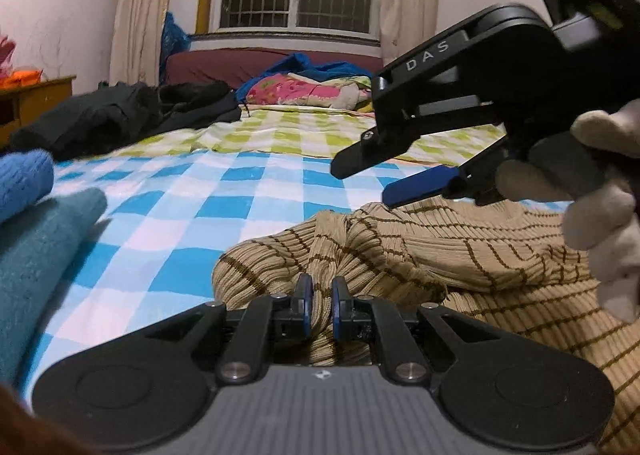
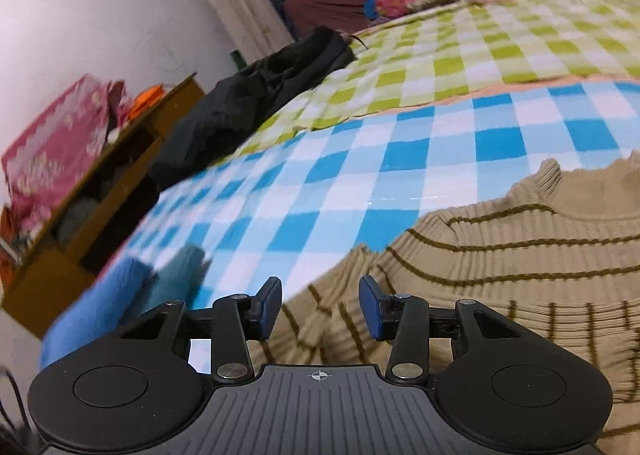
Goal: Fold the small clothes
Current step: 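Move the right gripper to the cuff of the other sleeve, then close the right gripper on the other sleeve cuff, then lift the sleeve over the sweater body and open the right gripper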
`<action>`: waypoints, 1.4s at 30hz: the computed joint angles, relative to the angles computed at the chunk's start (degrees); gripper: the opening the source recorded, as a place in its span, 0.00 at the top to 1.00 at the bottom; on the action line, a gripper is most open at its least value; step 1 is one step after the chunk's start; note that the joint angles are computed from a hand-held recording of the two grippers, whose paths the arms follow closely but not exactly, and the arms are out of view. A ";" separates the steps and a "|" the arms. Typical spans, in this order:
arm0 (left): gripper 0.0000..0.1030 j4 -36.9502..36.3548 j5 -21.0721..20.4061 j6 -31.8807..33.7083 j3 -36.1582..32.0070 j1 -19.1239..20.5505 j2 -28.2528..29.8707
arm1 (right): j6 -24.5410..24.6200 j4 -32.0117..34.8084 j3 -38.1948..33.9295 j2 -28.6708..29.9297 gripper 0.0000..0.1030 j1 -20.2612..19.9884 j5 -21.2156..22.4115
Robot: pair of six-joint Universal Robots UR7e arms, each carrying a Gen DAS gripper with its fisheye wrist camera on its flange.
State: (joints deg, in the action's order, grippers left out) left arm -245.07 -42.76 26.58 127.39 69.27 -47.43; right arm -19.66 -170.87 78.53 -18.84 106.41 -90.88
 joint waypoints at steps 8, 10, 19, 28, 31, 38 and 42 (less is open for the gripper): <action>0.85 -0.13 -1.01 -0.73 0.26 0.43 0.18 | 1.59 4.76 -4.85 3.63 0.59 1.77 -4.80; 0.85 -0.25 -1.23 -0.59 0.45 0.38 0.16 | 1.73 5.76 -6.48 4.78 0.59 2.32 -6.54; 0.85 0.64 -2.32 -1.09 0.74 0.85 -0.47 | 2.64 10.68 -14.53 10.41 0.81 4.22 -17.10; 0.54 -3.26 -3.92 -0.53 1.32 0.43 0.28 | 2.18 5.24 -7.69 4.62 0.94 2.75 -7.99; 0.42 -5.83 -4.20 1.08 1.24 -0.18 1.04 | 1.31 2.28 -4.88 1.85 0.94 2.60 -5.42; 0.35 -9.33 -3.05 6.48 0.44 -1.77 3.39 | 2.34 -3.15 0.28 -4.17 0.94 0.94 -0.80; 0.34 -10.17 -0.27 8.67 -0.64 -2.92 4.71 | 3.16 -5.72 2.90 -7.48 0.94 -0.84 1.53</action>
State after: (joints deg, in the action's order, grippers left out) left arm -255.24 -43.03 35.25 126.75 66.35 -42.72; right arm -16.50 -176.59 81.44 -26.32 105.56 -89.35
